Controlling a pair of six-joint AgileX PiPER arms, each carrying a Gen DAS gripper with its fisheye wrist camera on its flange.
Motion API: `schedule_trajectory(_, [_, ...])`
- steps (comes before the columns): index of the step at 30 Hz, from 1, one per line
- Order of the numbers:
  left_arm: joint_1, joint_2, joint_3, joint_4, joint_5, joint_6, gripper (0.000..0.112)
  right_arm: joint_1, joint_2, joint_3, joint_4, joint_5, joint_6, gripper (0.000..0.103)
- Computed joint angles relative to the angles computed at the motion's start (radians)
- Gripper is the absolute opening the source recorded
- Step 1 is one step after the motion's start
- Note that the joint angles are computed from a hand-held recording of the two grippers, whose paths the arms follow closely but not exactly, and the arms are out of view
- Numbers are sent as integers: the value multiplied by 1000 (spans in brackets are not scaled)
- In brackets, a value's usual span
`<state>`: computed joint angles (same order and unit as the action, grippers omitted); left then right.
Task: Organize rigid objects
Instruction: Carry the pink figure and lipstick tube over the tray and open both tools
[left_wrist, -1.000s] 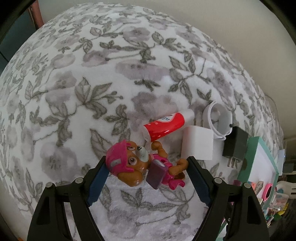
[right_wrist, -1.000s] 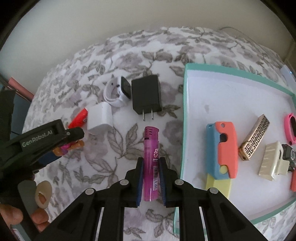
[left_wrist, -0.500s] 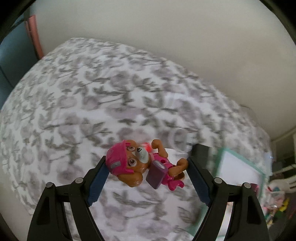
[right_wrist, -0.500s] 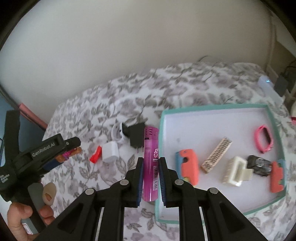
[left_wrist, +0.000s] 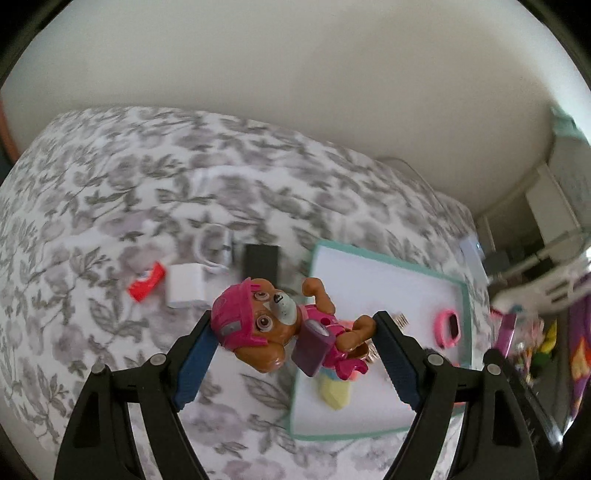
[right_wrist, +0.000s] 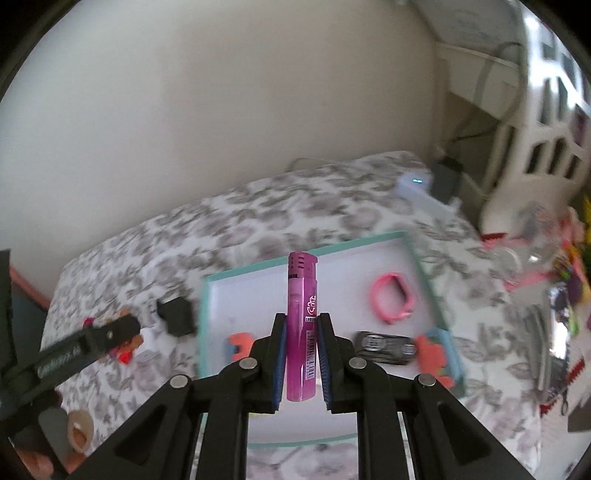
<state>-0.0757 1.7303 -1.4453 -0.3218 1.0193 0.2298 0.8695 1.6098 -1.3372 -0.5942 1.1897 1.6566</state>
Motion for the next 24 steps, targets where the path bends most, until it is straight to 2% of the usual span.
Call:
schedule_trajectory(6, [-134,-29,72,66,-37,-37,84,-38,-39,66,39,14,-4,17])
schedule_trajectory(15, [-218,55,111,109,-24,-89,84,-163,-12,214,249,-161,-110,17])
schedule_trajectory(19, [-253,66,132,127,-25,-105,84,-180,-6,247,289,-197,-130,17])
schedule_trajectory(24, [-296,69,152,168,-39,-132,84,-182,-9,259,304,-201,-136,17])
